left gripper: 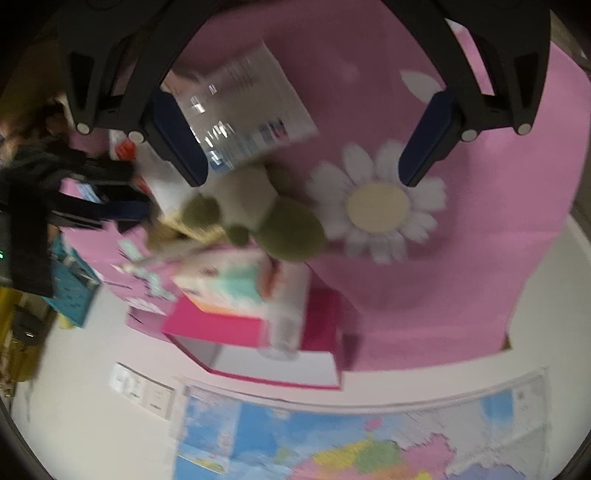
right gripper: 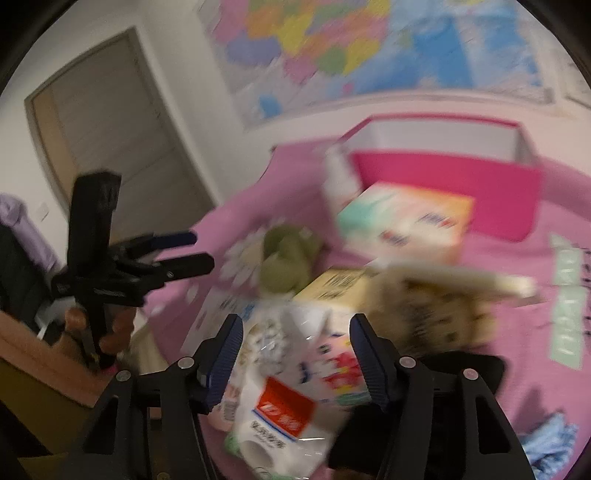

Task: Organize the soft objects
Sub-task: 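Grasp the white cotton-swab bag with the right tool, then carry the cotton-swab bag into the pink box and open the right tool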

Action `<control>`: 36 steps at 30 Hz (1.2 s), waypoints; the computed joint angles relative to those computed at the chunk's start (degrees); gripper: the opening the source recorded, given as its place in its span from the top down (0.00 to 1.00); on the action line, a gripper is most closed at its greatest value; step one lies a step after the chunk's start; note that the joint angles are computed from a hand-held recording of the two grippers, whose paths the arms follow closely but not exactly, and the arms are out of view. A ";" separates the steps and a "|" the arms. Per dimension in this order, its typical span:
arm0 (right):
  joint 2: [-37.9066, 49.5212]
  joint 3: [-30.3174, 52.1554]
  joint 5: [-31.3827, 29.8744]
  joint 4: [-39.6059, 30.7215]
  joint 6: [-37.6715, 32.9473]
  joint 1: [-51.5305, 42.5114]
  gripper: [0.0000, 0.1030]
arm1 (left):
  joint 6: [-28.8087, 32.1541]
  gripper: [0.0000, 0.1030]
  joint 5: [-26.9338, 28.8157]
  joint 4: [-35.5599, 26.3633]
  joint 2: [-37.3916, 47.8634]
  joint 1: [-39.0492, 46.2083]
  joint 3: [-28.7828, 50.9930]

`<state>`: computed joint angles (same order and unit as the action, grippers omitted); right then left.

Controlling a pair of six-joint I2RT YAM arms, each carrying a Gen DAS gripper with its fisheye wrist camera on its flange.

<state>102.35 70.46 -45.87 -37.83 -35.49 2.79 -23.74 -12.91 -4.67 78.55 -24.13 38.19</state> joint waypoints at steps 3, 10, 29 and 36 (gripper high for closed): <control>2.11 1.30 2.60 -1.40 -0.34 2.81 0.49 | -0.03 0.01 2.54 -0.44 -0.55 -0.78 -1.81; 8.31 6.60 2.14 -4.32 -0.38 3.34 0.76 | -1.90 0.34 13.48 -0.45 6.44 -0.74 -2.24; 1.07 5.44 -4.13 -2.20 -0.55 -0.37 0.92 | -0.54 0.62 14.66 -0.21 -1.91 1.61 0.71; 1.70 12.28 -6.19 0.16 5.76 -1.26 0.92 | 6.80 0.62 14.81 -3.67 2.20 5.23 12.86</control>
<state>104.05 82.74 -52.06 -37.67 -29.74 1.54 -16.95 1.90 -8.33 80.75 -18.90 51.05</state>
